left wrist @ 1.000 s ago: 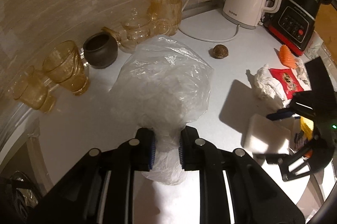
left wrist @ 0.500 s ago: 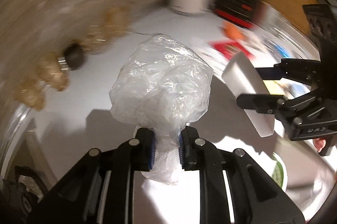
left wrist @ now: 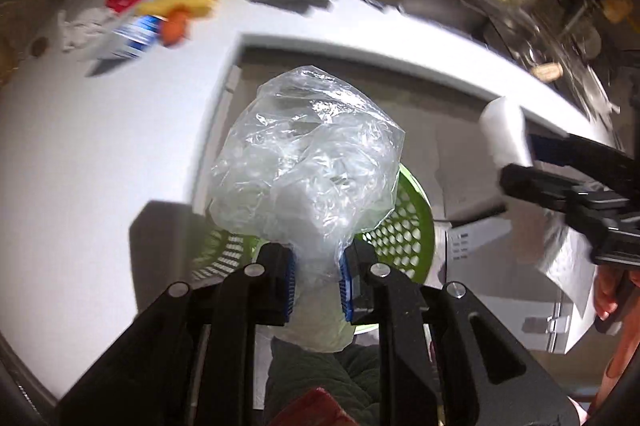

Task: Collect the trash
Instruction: 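Drop the bag into the green basket with the left tool while the right tool drops the foam block, then reach to the crumpled white tissue and grasp it with the left tool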

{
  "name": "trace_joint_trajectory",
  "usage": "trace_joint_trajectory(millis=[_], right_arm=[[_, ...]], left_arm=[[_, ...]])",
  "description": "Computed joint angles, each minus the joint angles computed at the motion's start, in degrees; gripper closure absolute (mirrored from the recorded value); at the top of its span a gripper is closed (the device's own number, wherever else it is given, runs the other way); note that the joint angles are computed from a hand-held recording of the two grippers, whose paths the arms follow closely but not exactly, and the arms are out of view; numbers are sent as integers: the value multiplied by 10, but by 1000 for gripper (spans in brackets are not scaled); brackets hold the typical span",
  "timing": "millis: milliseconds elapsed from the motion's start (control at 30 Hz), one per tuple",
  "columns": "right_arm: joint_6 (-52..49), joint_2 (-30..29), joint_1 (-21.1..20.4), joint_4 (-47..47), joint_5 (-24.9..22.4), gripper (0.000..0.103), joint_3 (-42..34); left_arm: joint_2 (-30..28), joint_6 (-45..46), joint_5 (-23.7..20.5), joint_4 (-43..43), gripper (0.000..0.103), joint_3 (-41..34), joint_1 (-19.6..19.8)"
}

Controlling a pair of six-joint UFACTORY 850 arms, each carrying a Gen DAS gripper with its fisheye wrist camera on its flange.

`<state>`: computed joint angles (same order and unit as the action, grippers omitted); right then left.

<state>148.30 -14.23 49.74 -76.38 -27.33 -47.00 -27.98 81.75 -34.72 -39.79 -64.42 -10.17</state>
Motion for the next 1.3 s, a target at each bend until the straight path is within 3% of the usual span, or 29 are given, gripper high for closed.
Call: trace_joint_trajectory(millis=[67, 133, 233, 300, 433, 600, 767, 867, 933, 1067, 1300], right_arm=[[37, 13, 25, 6, -19, 42, 18], [71, 19, 45, 6, -36, 42, 31], [90, 33, 72, 16, -60, 42, 41], [105, 36, 77, 8, -63, 42, 45], [158, 34, 83, -36, -62, 42, 51], [181, 16, 74, -90, -44, 41, 39], [162, -26, 57, -121, -8, 40, 3], [74, -73, 42, -66, 21, 17, -41], [7, -93, 34, -11, 31, 8, -62], [-24, -108, 9, 0, 57, 8, -80], [-69, -79, -24, 4, 10, 3, -100]], left_arm=[[-8, -1, 30, 9, 78, 22, -19], [-17, -15, 55, 23, 49, 37, -33], [-33, -43, 95, 34, 45, 48, -51], [-33, -69, 93, 51, 44, 49, -54], [-1, -39, 83, 13, 30, 67, -43], [57, 5, 87, -41, 26, 82, -20], [96, 24, 64, -101, 15, 86, 21], [105, 28, 61, -122, 14, 74, 45], [105, 26, 63, -132, 12, 66, 57], [89, 0, 71, -133, 12, 39, 77], [18, -112, 87, -98, 12, -66, 85]])
